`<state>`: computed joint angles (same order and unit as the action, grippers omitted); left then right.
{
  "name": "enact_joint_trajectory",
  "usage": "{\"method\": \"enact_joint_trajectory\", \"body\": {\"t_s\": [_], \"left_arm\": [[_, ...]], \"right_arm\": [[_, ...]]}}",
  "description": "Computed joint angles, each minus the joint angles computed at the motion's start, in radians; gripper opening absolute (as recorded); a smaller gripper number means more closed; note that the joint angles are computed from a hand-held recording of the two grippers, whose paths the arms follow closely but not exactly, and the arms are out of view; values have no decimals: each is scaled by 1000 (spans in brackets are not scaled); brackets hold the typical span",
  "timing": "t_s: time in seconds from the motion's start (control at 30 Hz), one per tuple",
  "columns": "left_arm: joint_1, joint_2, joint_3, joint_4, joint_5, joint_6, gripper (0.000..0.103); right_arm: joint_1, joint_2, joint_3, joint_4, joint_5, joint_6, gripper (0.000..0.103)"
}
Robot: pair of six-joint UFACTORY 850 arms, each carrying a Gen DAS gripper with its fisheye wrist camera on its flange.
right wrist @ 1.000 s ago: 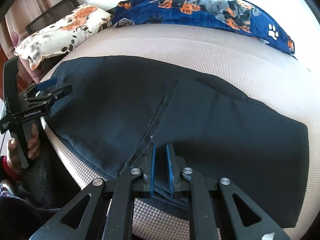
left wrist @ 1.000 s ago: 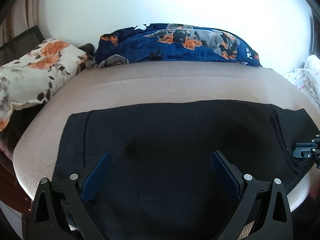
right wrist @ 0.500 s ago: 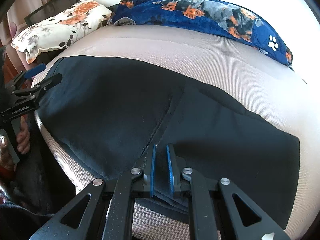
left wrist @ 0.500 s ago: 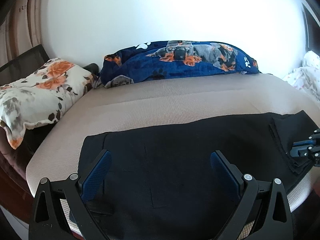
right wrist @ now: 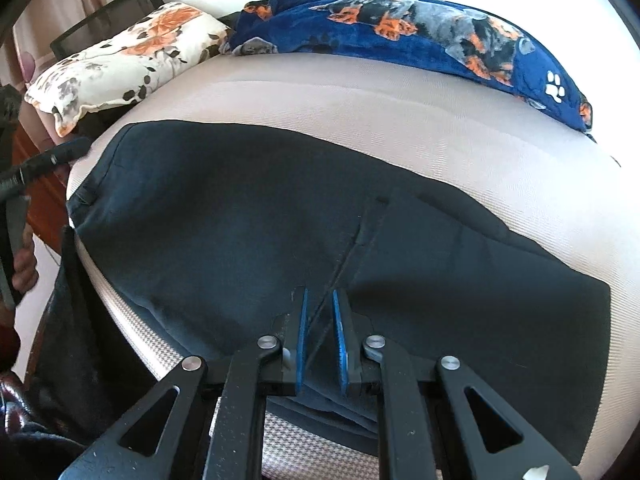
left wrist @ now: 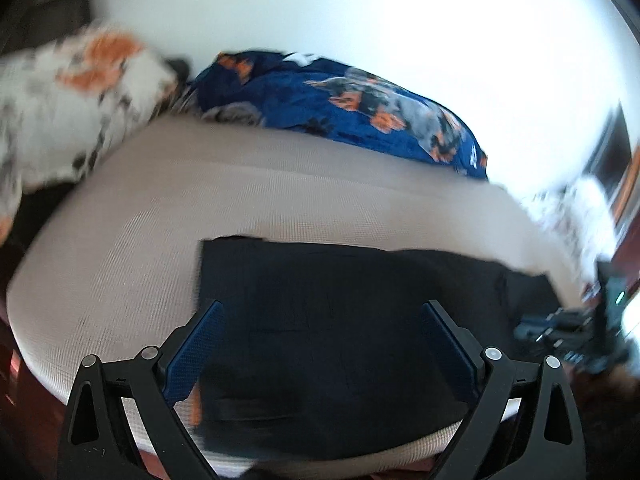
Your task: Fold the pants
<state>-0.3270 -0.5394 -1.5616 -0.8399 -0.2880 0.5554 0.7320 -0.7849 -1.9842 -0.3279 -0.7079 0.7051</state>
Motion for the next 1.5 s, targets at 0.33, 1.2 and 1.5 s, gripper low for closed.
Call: {"method": "enact_joint_trajectory", "body": {"t_s": [0.33, 1.2, 1.5], "left_arm": [[150, -163, -168, -168, -390, 92, 97], [113, -428, -584, -69, -701, -1, 103], [88, -245, -351, -187, -526, 123, 77]], "right_arm": [[1, -34, -49, 39, -20, -36, 14], [-2, -91, -139, 122, -29, -83, 22], [-26, -58, -78, 209, 75, -109, 23]]}}
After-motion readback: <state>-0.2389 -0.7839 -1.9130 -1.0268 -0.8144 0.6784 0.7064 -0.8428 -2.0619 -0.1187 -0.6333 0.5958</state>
